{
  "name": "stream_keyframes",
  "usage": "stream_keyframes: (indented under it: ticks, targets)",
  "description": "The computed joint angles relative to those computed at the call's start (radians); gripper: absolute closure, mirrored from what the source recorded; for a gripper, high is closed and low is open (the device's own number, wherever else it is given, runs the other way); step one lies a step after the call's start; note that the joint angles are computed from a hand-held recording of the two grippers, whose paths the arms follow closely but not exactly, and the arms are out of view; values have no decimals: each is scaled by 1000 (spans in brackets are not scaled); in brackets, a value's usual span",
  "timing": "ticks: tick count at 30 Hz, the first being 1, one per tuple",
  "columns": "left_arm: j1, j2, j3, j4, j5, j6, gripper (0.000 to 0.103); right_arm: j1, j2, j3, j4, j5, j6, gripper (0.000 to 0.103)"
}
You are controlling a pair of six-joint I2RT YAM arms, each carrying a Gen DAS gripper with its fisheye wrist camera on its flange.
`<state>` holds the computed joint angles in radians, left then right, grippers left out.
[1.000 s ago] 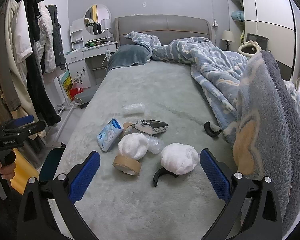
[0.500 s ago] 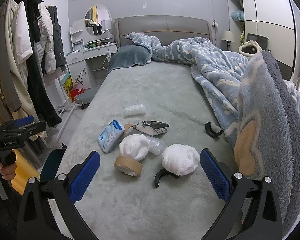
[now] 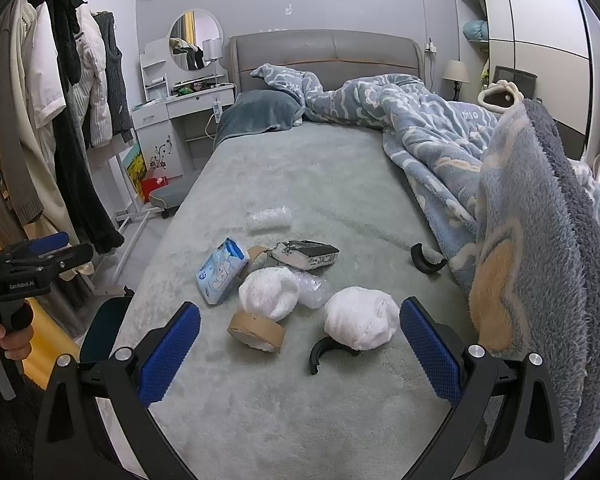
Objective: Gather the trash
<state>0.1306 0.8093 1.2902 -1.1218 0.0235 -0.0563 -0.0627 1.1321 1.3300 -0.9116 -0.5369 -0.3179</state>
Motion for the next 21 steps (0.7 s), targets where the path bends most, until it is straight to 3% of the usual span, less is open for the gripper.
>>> stream_keyframes:
  ticks: [21]
  targets:
    - [8, 1, 0, -1, 8, 2, 3, -1, 4, -2, 0, -1, -1, 2]
